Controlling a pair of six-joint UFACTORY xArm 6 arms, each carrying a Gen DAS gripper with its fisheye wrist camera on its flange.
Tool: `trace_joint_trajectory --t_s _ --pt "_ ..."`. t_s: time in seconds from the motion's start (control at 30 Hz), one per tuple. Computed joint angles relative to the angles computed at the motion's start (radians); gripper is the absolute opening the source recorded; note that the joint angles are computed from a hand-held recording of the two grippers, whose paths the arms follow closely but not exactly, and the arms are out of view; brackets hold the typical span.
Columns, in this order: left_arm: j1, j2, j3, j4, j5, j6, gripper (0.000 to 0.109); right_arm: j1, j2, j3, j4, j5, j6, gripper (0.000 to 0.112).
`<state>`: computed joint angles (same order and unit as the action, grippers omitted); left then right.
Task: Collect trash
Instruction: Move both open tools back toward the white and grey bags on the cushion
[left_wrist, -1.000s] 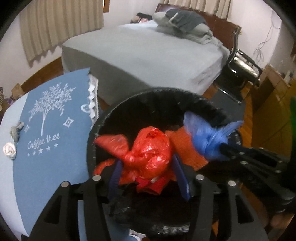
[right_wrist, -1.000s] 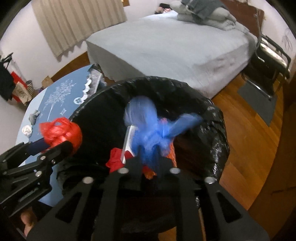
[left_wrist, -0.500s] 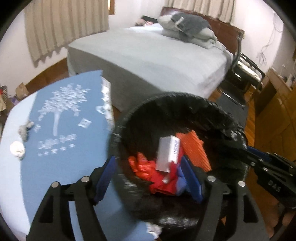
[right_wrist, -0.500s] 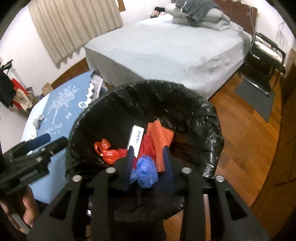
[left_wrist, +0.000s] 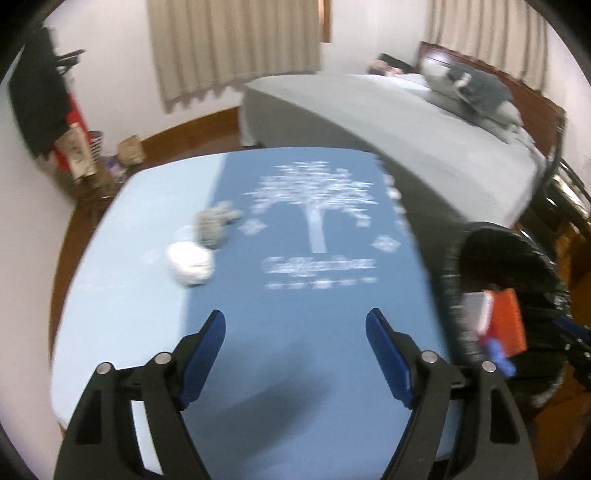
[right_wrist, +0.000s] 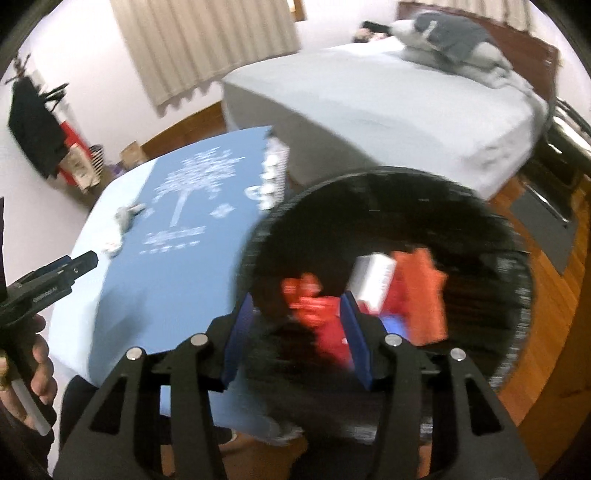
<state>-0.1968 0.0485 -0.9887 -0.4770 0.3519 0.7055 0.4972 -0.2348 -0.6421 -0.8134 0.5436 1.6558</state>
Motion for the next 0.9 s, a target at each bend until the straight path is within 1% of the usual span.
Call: trace_joint_trajectory --t_s 0.17,0.33,0.4,0.5,0.7,0.9 --pt "0.100 0.075 -0.076 -0.043 -0.015 0.085 0.077 0.025 0.220 -0.222 0.020 -0.015 -0.051 0.048" --pt "0.155 0.155 -0.164 -0.097 0.001 0.144 0.077 0.045 0.425 -0.447 0.070 -0.007 -0.145 0.049" --pt "0.168 0.191 -0.202 -0.109 0.008 0.162 0.077 0.051 0.486 -0.522 0.073 -0.002 -0.172 0.049" --pt "0.179 0.244 -0.253 -0.119 0.017 0.178 0.077 0.059 0.568 -0.630 0.063 0.023 -0.201 0.049" --pt "0.171 0.344 -0.343 -0.132 0.027 0.197 0.077 0.037 0.677 -0.746 0.089 0.015 -0.240 0.049" --pt "0.160 0.460 -0.459 -0.092 0.059 0.159 0.077 0.010 0.790 -0.853 0.122 -0.002 -0.281 0.049"
